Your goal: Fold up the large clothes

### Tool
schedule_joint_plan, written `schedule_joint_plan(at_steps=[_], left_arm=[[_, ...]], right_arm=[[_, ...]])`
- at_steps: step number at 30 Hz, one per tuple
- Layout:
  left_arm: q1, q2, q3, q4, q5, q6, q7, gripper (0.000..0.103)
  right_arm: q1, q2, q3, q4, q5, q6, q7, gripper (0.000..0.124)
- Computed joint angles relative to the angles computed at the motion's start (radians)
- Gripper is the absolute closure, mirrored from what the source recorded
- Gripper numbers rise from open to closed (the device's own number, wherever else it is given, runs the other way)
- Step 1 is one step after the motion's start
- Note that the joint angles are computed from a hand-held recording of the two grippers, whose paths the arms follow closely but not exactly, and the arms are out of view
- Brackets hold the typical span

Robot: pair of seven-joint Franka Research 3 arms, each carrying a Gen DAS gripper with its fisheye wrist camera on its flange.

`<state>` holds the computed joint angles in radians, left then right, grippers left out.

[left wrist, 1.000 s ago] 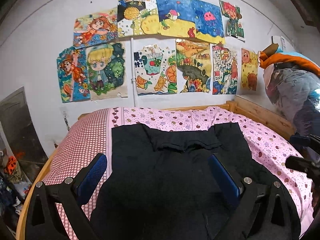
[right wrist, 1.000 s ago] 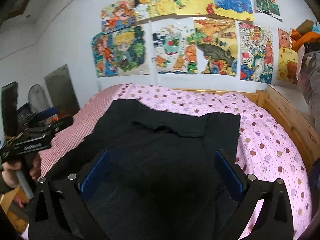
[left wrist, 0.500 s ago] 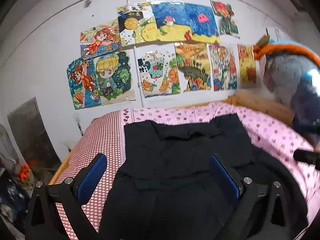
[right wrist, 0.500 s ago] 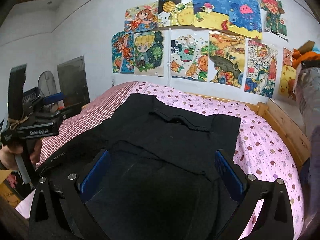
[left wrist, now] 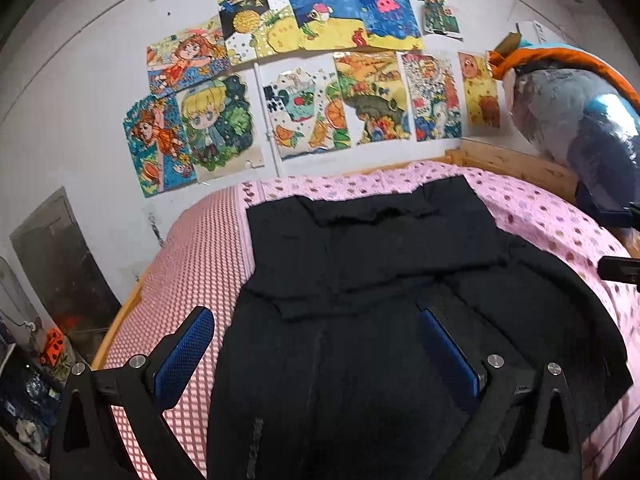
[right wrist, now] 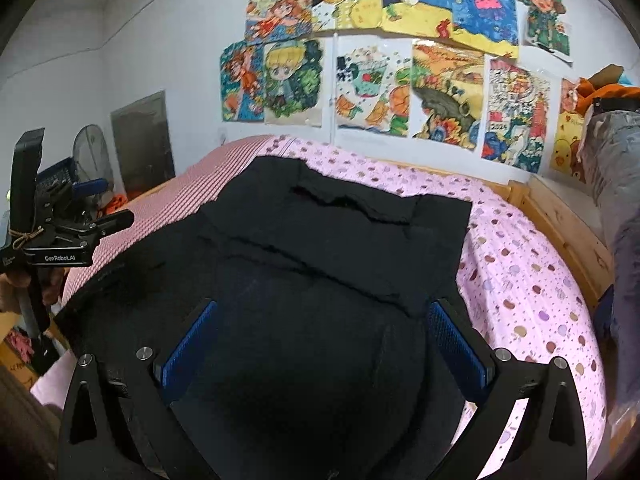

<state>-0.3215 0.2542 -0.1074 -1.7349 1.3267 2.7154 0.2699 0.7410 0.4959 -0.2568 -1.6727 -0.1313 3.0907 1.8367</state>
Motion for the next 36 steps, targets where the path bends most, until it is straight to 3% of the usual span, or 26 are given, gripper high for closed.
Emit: schedule_joint_plan(at_steps=[11,18,29,31,33,36], left_arm=[[0.047,-0.087,-0.019,-0.167,0.219,0.18,-0.094,0.0],[0.067,-0.096,-0.048,-0.228,0.204,0.258,-0.009,0.0],[0.07,-0.115,-0.05,-0.34,0.036,0.344,0.157,0.0],[0.067,-0.12,-0.049,-0.362,0.02,0.346,0.182,0.0],[0.06,-0.123,-0.05,-0.378,0.021,0.336,0.21,0.0],[0.043,-0.132,-0.051,-0.39,0.127,0.296,0.154,0.0]], right_arm=[[-0.046,-0.018,0.119,-0.081,-0.013,0.0,-0.207,0.023],[-0.069,-0.056,0.194,-0.152,-0.002,-0.023,-0.344,0.023],[-0.023,-0.122,0.175,-0.286,-0.006,0.018,-0.4,0.023],[-0.041,-0.131,0.204,-0.308,-0.004,0.022,-0.441,0.023],[-0.035,-0.136,0.207,-0.326,-0.014,0.023,-0.475,0.023],[0.009,-0.141,0.174,-0.349,-0.048,0.025,-0.504,0.023]])
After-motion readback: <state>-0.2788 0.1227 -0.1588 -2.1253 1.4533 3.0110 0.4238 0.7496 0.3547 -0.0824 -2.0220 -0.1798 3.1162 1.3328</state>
